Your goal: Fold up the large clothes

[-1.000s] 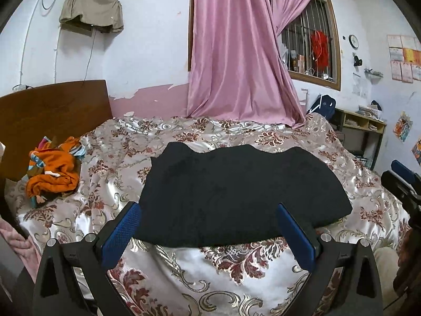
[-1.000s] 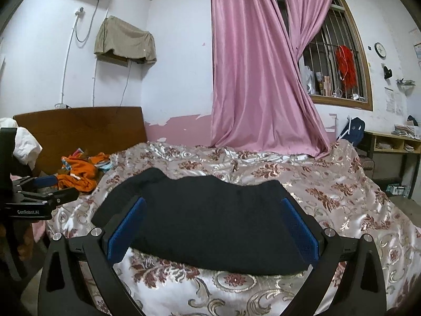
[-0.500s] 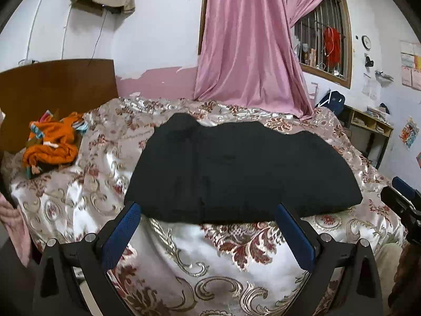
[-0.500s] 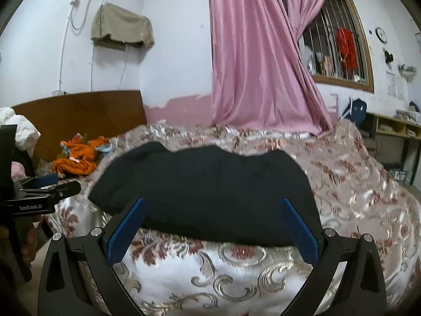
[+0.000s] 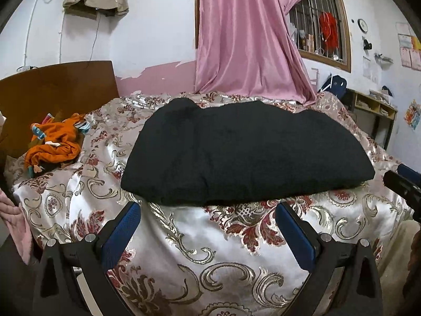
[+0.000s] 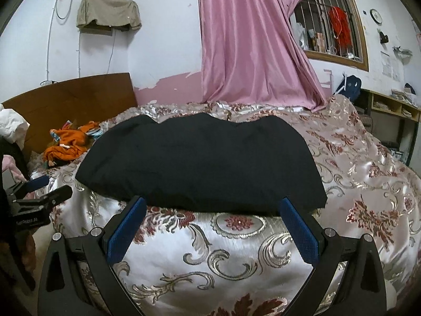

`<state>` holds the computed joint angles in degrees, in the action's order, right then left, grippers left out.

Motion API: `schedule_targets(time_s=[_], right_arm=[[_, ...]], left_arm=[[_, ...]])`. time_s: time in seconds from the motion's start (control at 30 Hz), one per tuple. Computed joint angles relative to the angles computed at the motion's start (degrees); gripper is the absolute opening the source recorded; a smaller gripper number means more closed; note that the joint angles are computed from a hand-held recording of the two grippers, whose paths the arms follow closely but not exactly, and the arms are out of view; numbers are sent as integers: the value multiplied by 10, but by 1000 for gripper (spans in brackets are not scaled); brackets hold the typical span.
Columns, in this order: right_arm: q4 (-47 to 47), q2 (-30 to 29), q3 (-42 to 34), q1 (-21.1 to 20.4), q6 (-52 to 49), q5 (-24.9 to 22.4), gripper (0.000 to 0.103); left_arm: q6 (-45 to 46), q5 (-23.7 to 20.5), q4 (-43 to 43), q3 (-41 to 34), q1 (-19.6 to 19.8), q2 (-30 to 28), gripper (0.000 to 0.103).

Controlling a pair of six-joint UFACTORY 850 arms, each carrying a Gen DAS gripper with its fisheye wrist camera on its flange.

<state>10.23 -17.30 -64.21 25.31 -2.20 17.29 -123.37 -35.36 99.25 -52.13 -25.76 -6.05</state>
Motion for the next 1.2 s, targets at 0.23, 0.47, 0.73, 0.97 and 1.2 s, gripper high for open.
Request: schedule_targets(time_s=[0.23, 0.47, 0.73, 0.97, 1.2], right_arm=[[-7, -4, -1, -1, 3, -4, 100], [-11, -3, 1, 0, 13, 1, 100], [-14, -3, 2, 0, 17, 2, 100], [-21, -4, 1, 1, 19, 0, 100], [-24, -4, 2, 1, 22, 0, 100]], left_arm=[[4, 3, 1, 1, -1, -1, 103], [11, -2, 6, 1, -7, -3, 103], [5, -3, 7, 2, -7, -4, 103], [3, -1, 11, 4, -8, -3, 103], [5, 1, 8, 4, -6, -3, 103]])
